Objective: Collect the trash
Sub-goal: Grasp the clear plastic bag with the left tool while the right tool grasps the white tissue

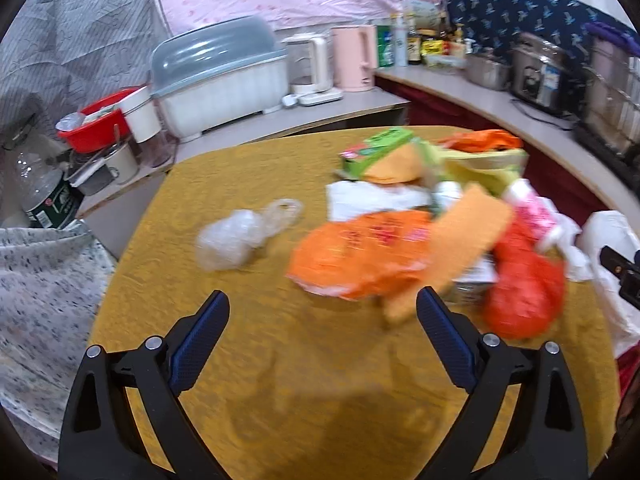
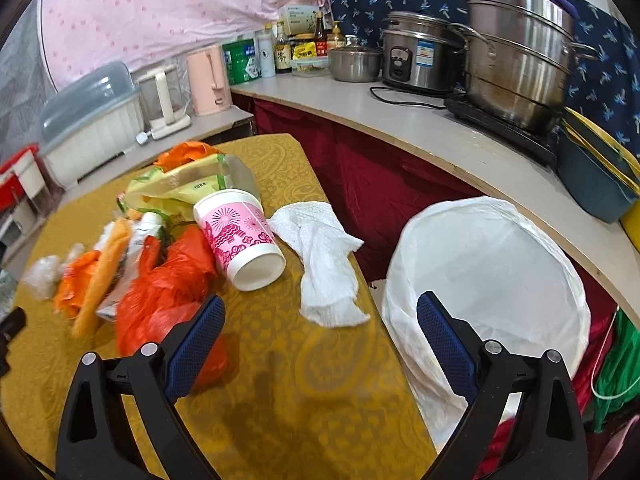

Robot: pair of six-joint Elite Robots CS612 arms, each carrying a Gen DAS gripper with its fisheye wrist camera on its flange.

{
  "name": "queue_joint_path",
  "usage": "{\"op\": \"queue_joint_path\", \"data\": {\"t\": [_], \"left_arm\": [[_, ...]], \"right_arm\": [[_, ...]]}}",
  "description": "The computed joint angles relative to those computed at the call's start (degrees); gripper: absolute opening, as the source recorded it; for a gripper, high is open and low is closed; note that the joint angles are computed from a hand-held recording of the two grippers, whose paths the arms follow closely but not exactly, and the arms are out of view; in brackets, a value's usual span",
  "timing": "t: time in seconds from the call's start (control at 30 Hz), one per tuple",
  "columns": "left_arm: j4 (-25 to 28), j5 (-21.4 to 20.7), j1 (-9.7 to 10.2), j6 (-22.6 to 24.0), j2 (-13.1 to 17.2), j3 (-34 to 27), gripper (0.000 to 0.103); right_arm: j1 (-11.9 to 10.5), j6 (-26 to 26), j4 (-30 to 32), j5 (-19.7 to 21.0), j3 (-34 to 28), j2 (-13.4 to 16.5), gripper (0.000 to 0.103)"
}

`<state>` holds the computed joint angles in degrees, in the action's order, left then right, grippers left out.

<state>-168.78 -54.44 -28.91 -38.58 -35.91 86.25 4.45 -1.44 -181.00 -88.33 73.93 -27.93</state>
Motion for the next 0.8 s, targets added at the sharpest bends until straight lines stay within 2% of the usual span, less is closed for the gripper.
{"op": "queue_joint_path", "data": {"t": [0.1, 0.27, 0.33, 0.47, 0.6, 0.67, 0.73, 0.8], "left_arm": [[1.7, 0.5, 2.09, -1.1, 0.7, -0.8, 0.094], [1.3, -2.6, 6.17, -1.4, 2.7, -3.1, 0.094], [0.5, -3.4, 7.03, -0.7, 3.5, -3.8, 0.094], [-1.0, -7.8, 8.89, 1.5, 5.8, -6.5, 0.094], [-0.5, -9.9, 9.42, 3.3, 7.7, -8.8, 0.092], [-1.3, -11.2, 9.55, 3.9, 8.1, -9.1, 0.08], [-1.4, -13.8, 9.77, 4.5, 8.4, -9.5, 0.055], [-1.9, -15.3, 9.79, 4.5, 8.3, -9.3, 0.045]], "right_arm": [[0.5, -0.5, 3.6, -1.0, -4.0, 2.2, 0.083], [1.4, -0.7, 8.9, -2.9, -10.0, 5.8, 0.075], [1.4, -0.6, 10.3, -2.8, -11.5, 6.6, 0.072], [1.7, -0.6, 12.6, -3.3, -14.0, 8.0, 0.068], [1.8, -1.0, 12.9, -3.3, -14.7, 8.5, 0.066], [1.8, -1.2, 13.1, -3.2, -14.8, 8.5, 0.062], [1.8, -1.3, 13.2, -3.1, -14.4, 8.3, 0.061], [1.6, -1.2, 12.8, -2.9, -13.6, 7.9, 0.06]]}}
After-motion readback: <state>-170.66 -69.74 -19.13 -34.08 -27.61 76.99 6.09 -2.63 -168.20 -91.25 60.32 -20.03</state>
